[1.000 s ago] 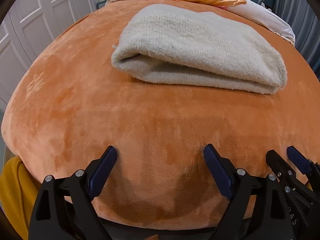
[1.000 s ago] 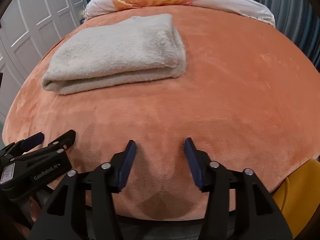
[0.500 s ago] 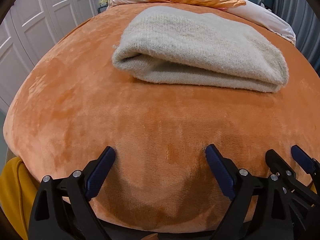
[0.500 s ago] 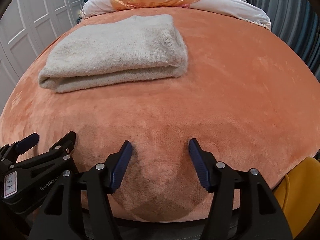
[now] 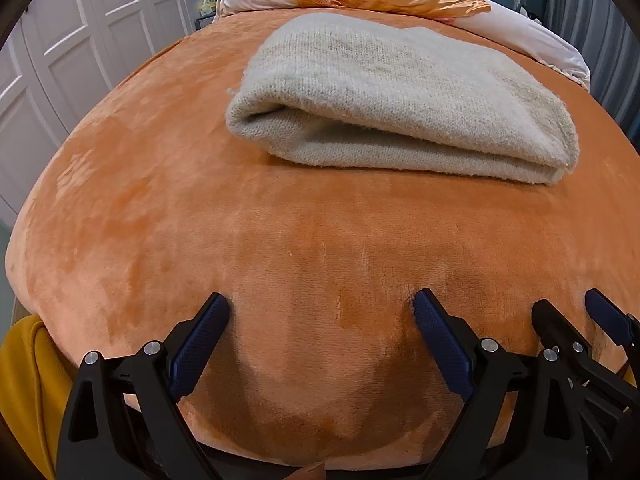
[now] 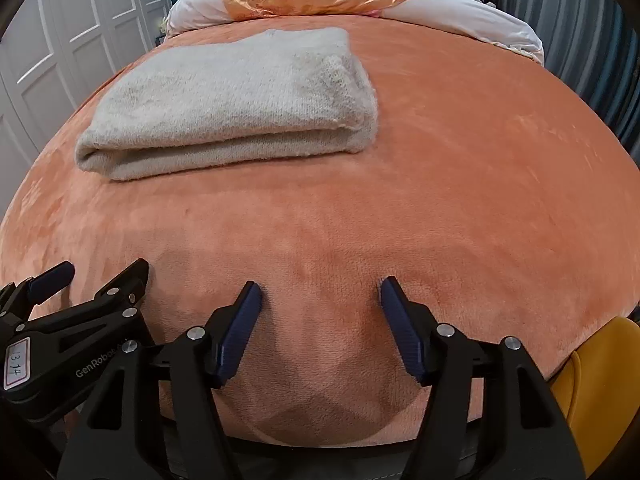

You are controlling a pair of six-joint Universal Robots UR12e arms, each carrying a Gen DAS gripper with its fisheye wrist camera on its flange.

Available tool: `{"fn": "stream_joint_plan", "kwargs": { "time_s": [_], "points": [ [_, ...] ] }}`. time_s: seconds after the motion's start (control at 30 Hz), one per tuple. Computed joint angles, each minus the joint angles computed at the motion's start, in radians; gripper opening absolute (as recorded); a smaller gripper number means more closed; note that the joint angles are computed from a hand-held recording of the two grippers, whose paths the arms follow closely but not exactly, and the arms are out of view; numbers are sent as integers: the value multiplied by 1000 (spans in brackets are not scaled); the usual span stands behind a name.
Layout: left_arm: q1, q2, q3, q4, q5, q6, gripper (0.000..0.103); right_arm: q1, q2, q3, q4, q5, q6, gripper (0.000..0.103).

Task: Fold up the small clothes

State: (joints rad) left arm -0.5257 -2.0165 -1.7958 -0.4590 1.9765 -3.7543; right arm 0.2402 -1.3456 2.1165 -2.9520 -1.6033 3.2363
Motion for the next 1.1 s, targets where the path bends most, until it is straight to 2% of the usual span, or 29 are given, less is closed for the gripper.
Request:
{"fn": "stream_joint_plan", "kwargs": {
  "time_s": [0.2,0.57,1.1],
  "points": [
    [3,1,-7,15,-2,3,92,-2,0,5,-11,-2,-7,62],
    [1,-8,18,-29,9,-7,92,2,2,6,-14,-10,-5,63],
    [-1,-7,15,-28,16,-11,92,7,3,7,-18,-18,3,63]
  ]
}}
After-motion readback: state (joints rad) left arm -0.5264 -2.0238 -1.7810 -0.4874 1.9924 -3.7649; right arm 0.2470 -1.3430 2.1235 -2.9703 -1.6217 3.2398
